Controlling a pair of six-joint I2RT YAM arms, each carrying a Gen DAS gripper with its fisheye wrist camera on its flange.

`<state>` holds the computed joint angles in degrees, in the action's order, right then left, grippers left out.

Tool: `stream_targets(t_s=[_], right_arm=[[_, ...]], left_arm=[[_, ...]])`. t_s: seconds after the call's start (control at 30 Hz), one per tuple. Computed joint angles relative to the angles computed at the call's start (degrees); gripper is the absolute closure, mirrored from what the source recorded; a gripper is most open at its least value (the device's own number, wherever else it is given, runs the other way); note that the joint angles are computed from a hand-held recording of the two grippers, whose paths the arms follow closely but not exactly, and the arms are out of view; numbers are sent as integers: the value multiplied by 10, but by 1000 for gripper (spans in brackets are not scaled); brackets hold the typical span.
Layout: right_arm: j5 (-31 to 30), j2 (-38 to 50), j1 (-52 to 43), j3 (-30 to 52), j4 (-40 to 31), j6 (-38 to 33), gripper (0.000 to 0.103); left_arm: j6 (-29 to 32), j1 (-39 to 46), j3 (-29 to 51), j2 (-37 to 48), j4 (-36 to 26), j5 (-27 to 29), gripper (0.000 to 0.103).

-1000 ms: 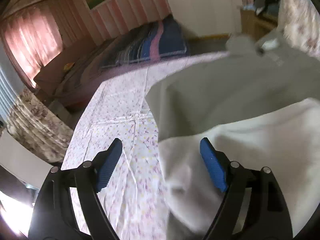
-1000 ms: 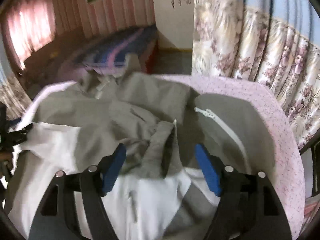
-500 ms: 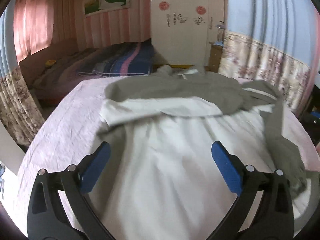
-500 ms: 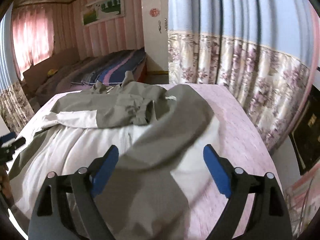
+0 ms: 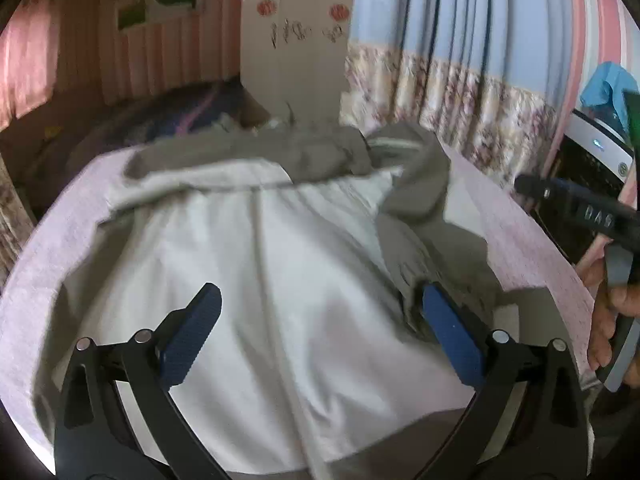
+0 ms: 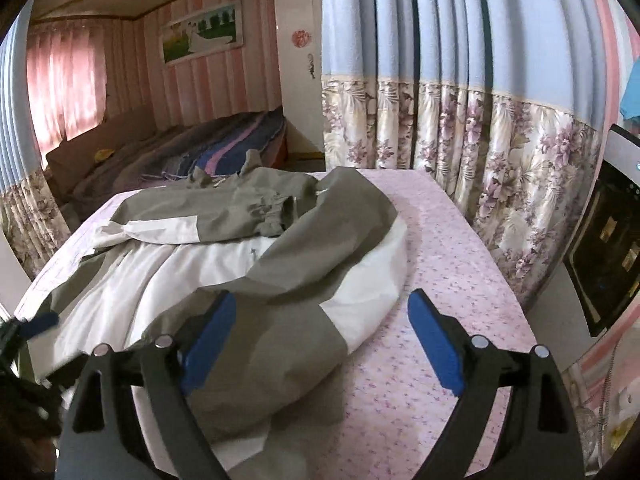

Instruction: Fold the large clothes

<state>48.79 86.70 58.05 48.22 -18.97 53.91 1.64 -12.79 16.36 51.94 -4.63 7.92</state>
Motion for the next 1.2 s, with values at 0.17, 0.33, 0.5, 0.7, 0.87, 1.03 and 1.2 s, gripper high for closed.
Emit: stream_targets(t_s=[0.17, 0.33, 0.5, 0.7, 0.87, 1.03, 1.2], right_arm=[[20, -12, 18, -14, -44, 42, 15], [37, -15, 44, -34, -91, 69, 15], [37, -26, 54, -50, -107, 78, 15], [29, -40, 47, -65, -110, 88, 15], [23, -35, 39, -53, -107, 70, 15], [25, -20, 25, -15, -104, 18, 15], [17, 5, -3, 36, -78, -65, 13]], left_arm=[[-43, -27, -14, 21, 35, -23, 3], [-94, -73, -18, 31, 67, -69, 3], [-135, -129, 1, 98, 110, -98, 3], [-126, -174, 39, 218, 155, -66, 45], [-70, -139, 63, 248, 150, -15, 93], [24, -23, 102, 182, 91, 17, 95], [166, 150, 222, 251, 33, 87, 94]])
